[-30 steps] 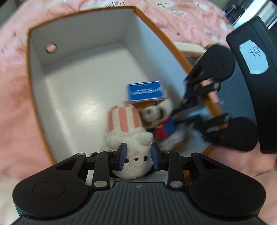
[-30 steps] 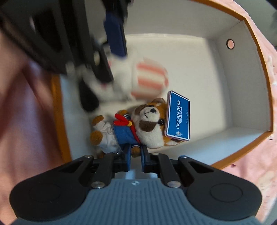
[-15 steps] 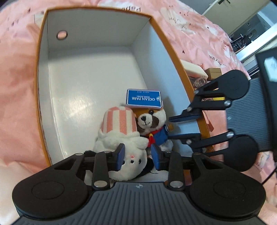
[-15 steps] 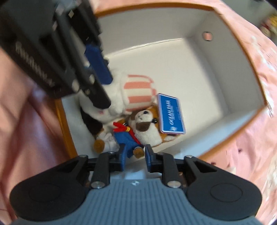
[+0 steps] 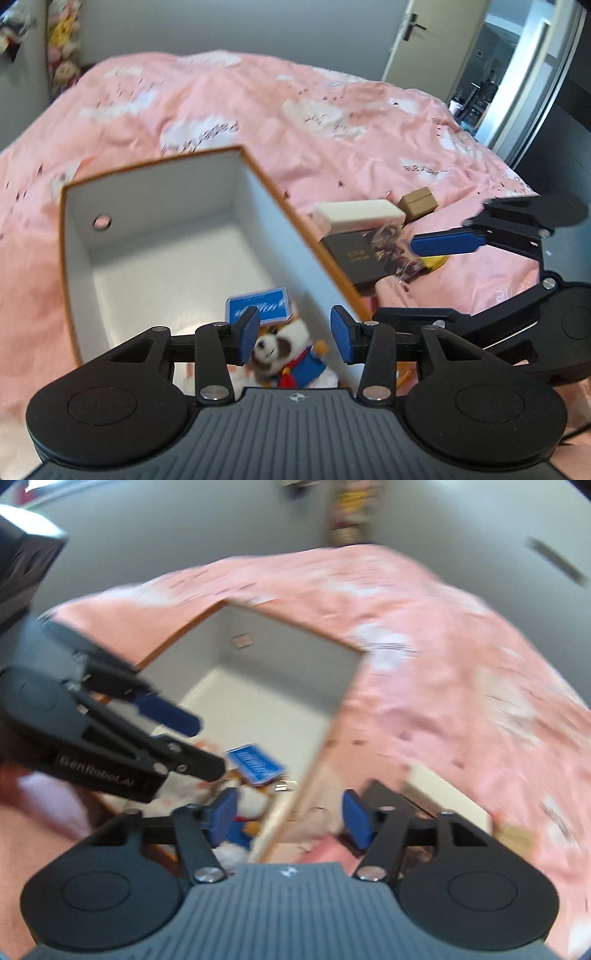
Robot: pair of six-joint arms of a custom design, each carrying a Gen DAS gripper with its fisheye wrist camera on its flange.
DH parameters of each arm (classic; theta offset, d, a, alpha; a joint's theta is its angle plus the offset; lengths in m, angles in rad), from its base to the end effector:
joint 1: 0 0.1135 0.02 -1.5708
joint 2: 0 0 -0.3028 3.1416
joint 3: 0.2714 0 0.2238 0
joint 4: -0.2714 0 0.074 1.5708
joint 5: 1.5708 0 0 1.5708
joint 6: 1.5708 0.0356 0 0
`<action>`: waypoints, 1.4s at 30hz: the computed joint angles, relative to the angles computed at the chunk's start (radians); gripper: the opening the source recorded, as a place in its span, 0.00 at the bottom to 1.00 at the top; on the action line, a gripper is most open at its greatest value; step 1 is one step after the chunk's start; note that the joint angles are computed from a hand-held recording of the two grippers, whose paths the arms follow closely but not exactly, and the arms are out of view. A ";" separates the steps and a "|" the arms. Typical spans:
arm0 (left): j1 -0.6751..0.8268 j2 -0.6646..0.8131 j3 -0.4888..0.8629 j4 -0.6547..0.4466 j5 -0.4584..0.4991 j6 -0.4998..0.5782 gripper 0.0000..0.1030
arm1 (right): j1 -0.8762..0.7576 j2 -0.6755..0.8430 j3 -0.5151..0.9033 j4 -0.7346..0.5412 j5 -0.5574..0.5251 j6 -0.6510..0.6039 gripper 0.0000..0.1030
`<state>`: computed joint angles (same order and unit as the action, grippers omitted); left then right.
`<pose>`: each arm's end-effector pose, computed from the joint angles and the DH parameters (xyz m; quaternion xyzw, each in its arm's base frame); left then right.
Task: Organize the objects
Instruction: 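Grasp the pink pouch with the right gripper and lift it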
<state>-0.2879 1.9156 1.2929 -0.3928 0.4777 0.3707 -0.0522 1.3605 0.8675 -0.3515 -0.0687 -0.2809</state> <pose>0.3675 -0.1259 0.2317 0.3635 0.8632 -0.2163 0.2755 0.2476 -0.0105 0.2786 -0.1187 0.9267 -0.0272 0.3554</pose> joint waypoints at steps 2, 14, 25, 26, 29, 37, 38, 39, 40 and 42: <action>-0.014 -0.022 -0.027 0.035 -0.009 0.012 0.49 | 0.022 -0.027 -0.065 0.067 0.078 0.107 0.65; -0.098 -0.003 -0.037 0.065 -0.027 0.018 0.49 | 0.025 0.181 -0.183 0.206 0.253 0.435 0.67; -0.119 0.012 -0.013 0.034 -0.027 0.029 0.49 | -0.030 0.258 -0.240 0.296 0.202 0.444 0.55; -0.121 0.012 -0.011 0.029 -0.027 0.031 0.49 | -0.039 0.242 -0.247 0.296 0.200 0.441 0.53; -0.128 0.014 0.001 0.010 -0.026 0.043 0.49 | -0.075 0.173 -0.268 0.278 0.195 0.422 0.46; -0.166 0.081 0.144 -0.169 0.002 0.135 0.49 | -0.282 0.099 -0.295 0.242 0.025 0.349 0.45; -0.174 0.096 0.171 -0.198 -0.002 0.154 0.49 | -0.318 0.107 -0.297 0.243 -0.020 0.346 0.45; -0.183 0.109 0.196 -0.222 -0.012 0.169 0.49 | -0.350 0.113 -0.299 0.247 -0.060 0.345 0.45; -0.192 0.120 0.216 -0.240 -0.023 0.182 0.49 | -0.378 0.114 -0.302 0.250 -0.093 0.350 0.42; -0.207 0.150 0.278 -0.302 -0.033 0.222 0.49 | -0.428 0.106 -0.302 0.245 -0.159 0.350 0.26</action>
<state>-0.4953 2.0659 1.5710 -0.6951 0.4445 0.5929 -0.4803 1.4666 0.5651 -0.1067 -0.2274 0.0687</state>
